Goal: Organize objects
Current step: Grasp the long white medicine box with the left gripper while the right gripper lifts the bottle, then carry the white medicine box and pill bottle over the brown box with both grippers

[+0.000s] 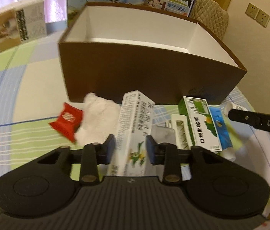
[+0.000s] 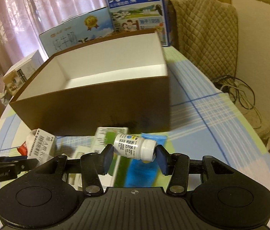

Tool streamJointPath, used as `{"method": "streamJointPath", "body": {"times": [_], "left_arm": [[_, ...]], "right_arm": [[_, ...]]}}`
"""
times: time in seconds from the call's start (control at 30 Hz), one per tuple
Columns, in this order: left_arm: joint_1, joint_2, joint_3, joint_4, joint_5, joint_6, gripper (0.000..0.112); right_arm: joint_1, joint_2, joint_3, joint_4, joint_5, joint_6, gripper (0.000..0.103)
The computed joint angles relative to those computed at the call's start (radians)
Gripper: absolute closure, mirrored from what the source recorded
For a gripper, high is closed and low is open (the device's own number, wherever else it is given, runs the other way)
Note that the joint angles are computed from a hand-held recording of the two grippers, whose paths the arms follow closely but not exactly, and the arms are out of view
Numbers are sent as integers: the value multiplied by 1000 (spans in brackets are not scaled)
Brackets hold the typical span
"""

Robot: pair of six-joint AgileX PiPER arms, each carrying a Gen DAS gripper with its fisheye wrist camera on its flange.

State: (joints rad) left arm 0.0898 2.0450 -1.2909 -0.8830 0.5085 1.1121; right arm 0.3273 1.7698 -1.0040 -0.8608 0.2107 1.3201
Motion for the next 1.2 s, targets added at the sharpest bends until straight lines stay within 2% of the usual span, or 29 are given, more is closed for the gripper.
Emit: {"method": "streamJointPath", "body": {"times": [0.3, 0.47, 0.67, 0.7, 0.87, 1.2], "left_arm": [[-55, 63, -51, 94, -18, -70, 82], [-103, 74, -44, 209, -50, -127, 80], [-129, 74, -49, 267, -70, -171, 83], [-130, 76, -54, 273, -66, -180, 87], [-136, 64, -31, 253, -90, -165, 90], [-63, -51, 36, 82, -39, -17, 90]], "right_arm": [[-54, -37, 46, 105, -25, -130, 58], [-61, -40, 65, 162, -38, -176, 58], [-66, -38, 68, 251, -38, -277, 58], [-68, -39, 68, 269, -38, -298, 58], [-76, -53, 71, 351, -42, -404, 58], [-85, -75, 46, 655, -36, -772, 58]]}}
